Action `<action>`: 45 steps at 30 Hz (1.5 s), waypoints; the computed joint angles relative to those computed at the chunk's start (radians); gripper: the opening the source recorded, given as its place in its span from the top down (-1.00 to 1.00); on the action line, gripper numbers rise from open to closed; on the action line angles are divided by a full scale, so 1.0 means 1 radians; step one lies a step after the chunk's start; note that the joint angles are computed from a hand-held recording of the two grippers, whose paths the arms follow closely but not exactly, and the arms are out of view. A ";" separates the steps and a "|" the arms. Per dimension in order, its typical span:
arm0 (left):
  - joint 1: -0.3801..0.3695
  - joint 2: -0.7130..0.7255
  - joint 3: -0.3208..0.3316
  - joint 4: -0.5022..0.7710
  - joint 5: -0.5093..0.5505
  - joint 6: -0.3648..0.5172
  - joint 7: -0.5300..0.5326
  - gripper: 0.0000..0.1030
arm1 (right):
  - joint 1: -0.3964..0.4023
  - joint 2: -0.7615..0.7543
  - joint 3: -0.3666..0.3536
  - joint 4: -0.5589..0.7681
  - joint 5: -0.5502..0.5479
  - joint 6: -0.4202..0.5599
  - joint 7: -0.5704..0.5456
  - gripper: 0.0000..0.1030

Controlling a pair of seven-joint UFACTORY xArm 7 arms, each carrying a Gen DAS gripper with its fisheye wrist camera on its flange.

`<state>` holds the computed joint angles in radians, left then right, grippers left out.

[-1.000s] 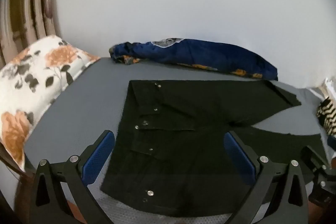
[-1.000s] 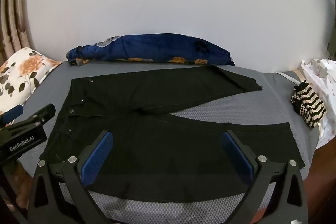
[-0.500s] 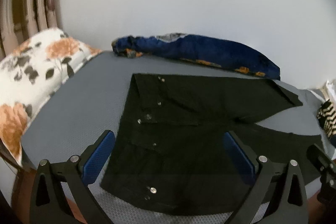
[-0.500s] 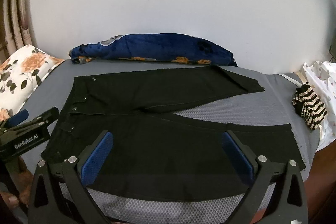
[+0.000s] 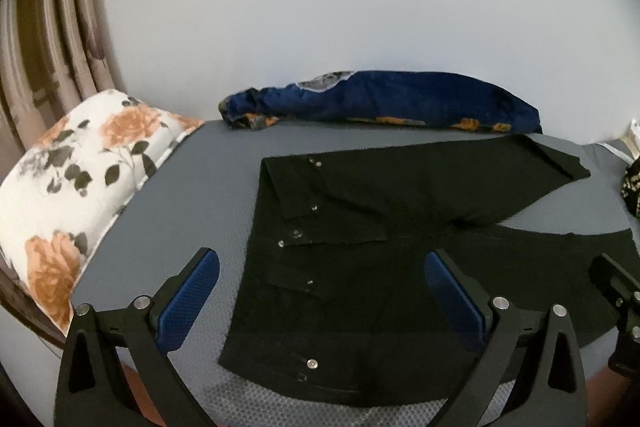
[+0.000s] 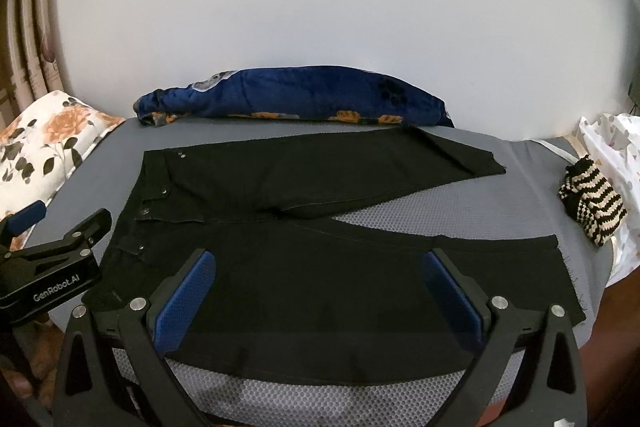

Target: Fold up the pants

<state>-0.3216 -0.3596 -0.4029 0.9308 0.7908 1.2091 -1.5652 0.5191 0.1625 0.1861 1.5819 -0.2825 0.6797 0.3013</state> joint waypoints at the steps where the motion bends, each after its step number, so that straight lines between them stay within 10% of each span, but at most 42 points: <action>1: 0.001 0.003 -0.008 0.008 0.008 0.015 -0.001 -0.97 | 0.000 0.001 0.000 0.000 0.000 -0.001 -0.002 -1.00; 30: 0.014 -0.022 -0.004 0.026 -0.050 -0.011 0.016 -0.97 | -0.019 0.023 0.017 0.029 0.159 0.002 -0.089 -1.00; 45: 0.211 -0.146 0.209 -0.235 -0.151 -0.389 0.270 -0.97 | -0.058 0.131 0.006 0.117 0.334 0.087 -0.120 -1.00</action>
<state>-0.1102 -0.5060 -0.1934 0.6955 0.6398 0.8204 -1.2952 0.4611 0.2936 0.1917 1.6989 0.0510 0.7668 0.1814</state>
